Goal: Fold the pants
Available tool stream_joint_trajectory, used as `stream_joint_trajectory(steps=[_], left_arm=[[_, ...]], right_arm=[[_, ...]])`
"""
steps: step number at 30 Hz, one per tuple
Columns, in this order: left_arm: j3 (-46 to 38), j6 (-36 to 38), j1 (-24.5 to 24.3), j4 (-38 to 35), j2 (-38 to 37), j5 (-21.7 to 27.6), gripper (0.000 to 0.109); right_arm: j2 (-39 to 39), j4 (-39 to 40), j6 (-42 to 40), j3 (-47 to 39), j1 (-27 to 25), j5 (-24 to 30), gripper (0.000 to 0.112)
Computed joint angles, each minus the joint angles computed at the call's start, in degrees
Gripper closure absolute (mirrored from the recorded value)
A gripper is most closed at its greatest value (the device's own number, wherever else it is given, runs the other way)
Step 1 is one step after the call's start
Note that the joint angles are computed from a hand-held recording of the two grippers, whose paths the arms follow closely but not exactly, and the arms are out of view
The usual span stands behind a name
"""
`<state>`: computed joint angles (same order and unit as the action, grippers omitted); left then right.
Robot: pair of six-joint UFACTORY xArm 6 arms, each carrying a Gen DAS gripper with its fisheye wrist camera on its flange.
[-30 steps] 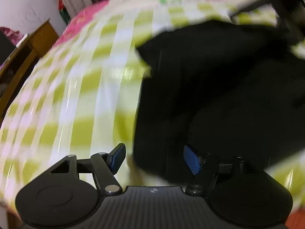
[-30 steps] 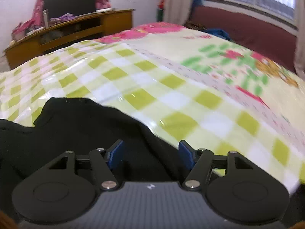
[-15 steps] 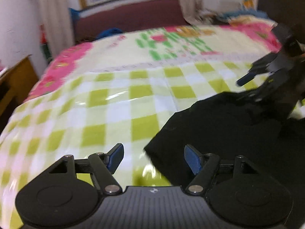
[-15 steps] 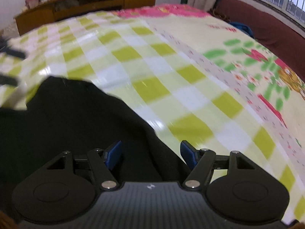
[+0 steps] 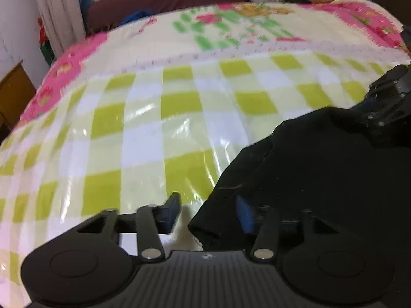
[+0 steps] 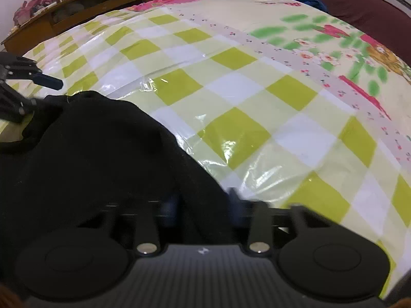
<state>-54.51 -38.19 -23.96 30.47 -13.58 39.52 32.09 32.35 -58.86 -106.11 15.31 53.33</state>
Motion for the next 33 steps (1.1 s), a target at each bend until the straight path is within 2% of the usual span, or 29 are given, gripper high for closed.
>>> stream_joint_trajectory(steps=[4, 8, 11, 12, 14, 16, 17, 19, 20, 21, 22, 24, 29, 33], left_arm=[[-1.99, 5.00, -0.27, -1.93, 3.37, 1.32, 0.043], [-2.98, 7.86, 0.51, -5.41, 3.91, 2.33, 0.038], [-1.29, 13.01, 1.27, -12.61, 1.34, 1.54, 0.038], [-0.92, 15.42, 1.37, -15.06, 1.00, 1.34, 0.038], [-1.19, 16.52, 1.29, -14.93, 2.08, 1.54, 0.032], [-2.02, 15.01, 1.72, -15.26, 3.51, 1.44, 0.032], [-2.13, 12.93, 1.59, -13.90, 3.70, 1.17, 0.035], [-2.53, 11.39, 0.66, -11.39, 3.87, 1.44, 0.051], [-3.19, 10.33, -0.13, -9.40, 4.14, 2.45, 0.055], [-4.11, 9.33, -0.98, -7.15, 4.46, 3.81, 0.064], [-4.91, 9.08, -1.47, -5.97, 4.66, 4.59, 0.073], [-6.58, 6.02, -2.63, -1.43, 4.69, 6.03, 0.077], [-8.70, -1.13, -4.74, 9.04, 1.77, 8.10, 0.079], [-9.38, -4.00, -5.64, 13.62, -2.11, 7.60, 0.079]], right_arm=[[-1.32, -0.32, 0.00, 1.86, 0.18, -1.13, 0.094], [-0.11, -0.24, 0.36, -0.14, 0.01, 0.19, 0.089], [1.81, 1.10, -0.53, -2.88, -0.65, 2.62, 0.076], [2.72, 1.64, -0.69, -4.14, -0.89, 3.81, 0.068], [4.04, 2.48, -0.81, -5.83, -1.06, 5.25, 0.053], [3.19, 2.43, -1.18, -4.04, -0.58, 3.60, 0.051], [2.27, 2.30, -1.90, -2.54, -0.33, 2.46, 0.055], [1.27, 1.67, -1.42, -1.34, -0.15, 1.50, 0.078], [0.68, 0.02, 0.44, -0.73, 0.15, 0.01, 0.102], [0.61, -0.75, 1.60, -1.00, 0.16, -0.21, 0.107], [0.05, -0.68, 2.22, -0.79, 0.10, -0.62, 0.108], [-2.07, -0.47, 1.93, 1.27, 0.40, -3.31, 0.109], [-8.15, 4.51, -1.08, 5.00, 0.02, -8.77, 0.109], [-11.74, 7.47, -2.06, 5.45, -0.71, -10.59, 0.108]])
